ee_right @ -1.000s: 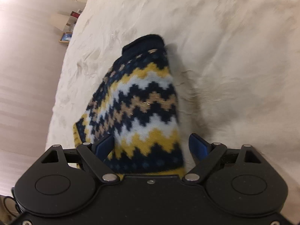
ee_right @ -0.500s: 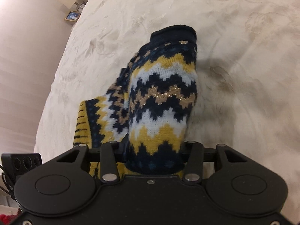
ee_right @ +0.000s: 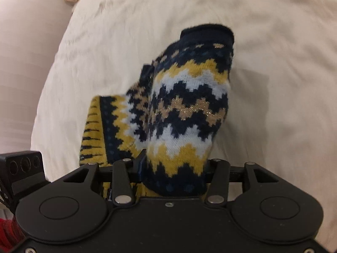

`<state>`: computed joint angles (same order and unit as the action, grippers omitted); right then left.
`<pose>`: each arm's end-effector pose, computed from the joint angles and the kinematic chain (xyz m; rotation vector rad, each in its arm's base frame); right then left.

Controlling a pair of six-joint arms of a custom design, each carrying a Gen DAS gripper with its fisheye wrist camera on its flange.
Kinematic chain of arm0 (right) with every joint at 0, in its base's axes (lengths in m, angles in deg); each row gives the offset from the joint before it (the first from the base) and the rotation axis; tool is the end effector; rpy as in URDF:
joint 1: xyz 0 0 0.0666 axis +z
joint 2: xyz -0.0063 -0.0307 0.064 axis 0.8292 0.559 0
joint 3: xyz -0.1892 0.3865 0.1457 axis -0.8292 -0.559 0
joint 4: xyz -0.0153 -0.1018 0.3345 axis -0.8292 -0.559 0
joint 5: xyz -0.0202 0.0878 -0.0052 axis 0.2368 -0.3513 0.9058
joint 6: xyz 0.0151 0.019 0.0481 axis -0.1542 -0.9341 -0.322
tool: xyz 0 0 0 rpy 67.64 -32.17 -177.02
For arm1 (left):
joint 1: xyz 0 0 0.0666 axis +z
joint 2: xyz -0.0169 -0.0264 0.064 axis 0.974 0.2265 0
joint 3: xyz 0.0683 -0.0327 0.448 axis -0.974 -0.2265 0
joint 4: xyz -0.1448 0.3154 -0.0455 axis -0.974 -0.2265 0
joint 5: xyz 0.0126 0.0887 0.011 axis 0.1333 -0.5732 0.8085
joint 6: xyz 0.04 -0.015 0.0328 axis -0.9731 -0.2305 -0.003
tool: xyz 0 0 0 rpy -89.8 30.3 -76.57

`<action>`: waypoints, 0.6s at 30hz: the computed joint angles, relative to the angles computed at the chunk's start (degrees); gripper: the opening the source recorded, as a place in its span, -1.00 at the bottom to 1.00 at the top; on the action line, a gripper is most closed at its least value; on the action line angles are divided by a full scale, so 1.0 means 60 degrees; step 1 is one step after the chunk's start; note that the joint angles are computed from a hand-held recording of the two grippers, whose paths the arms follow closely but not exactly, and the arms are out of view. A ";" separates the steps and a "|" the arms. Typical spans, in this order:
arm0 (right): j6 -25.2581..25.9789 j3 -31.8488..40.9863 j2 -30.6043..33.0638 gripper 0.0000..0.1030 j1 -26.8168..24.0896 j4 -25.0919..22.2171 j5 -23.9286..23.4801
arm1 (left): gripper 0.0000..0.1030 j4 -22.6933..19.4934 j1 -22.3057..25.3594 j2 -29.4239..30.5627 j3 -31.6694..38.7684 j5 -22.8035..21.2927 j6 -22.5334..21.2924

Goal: Fold small clothes

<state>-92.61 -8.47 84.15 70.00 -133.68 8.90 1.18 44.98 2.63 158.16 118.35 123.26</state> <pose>0.4684 0.1354 0.3796 0.0152 2.8589 0.9107 0.3909 -0.2643 0.3859 0.0227 2.8181 -1.0316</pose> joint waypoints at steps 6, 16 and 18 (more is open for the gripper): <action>0.1121 -0.0881 -0.0725 0.50 0.0278 0.0245 0.1452 | 0.60 -0.0626 -0.0309 -0.0447 -0.0502 -0.3075 0.0084; 0.0259 -0.2100 -0.2081 0.60 0.0004 0.2061 0.2624 | 0.68 -0.1154 -0.0856 -0.0680 -0.0400 -0.4270 0.0646; 0.0001 -0.1922 -0.1861 0.61 -0.0051 0.2219 0.2845 | 0.68 -0.1131 -0.0779 -0.0944 -0.0667 -0.4202 0.0592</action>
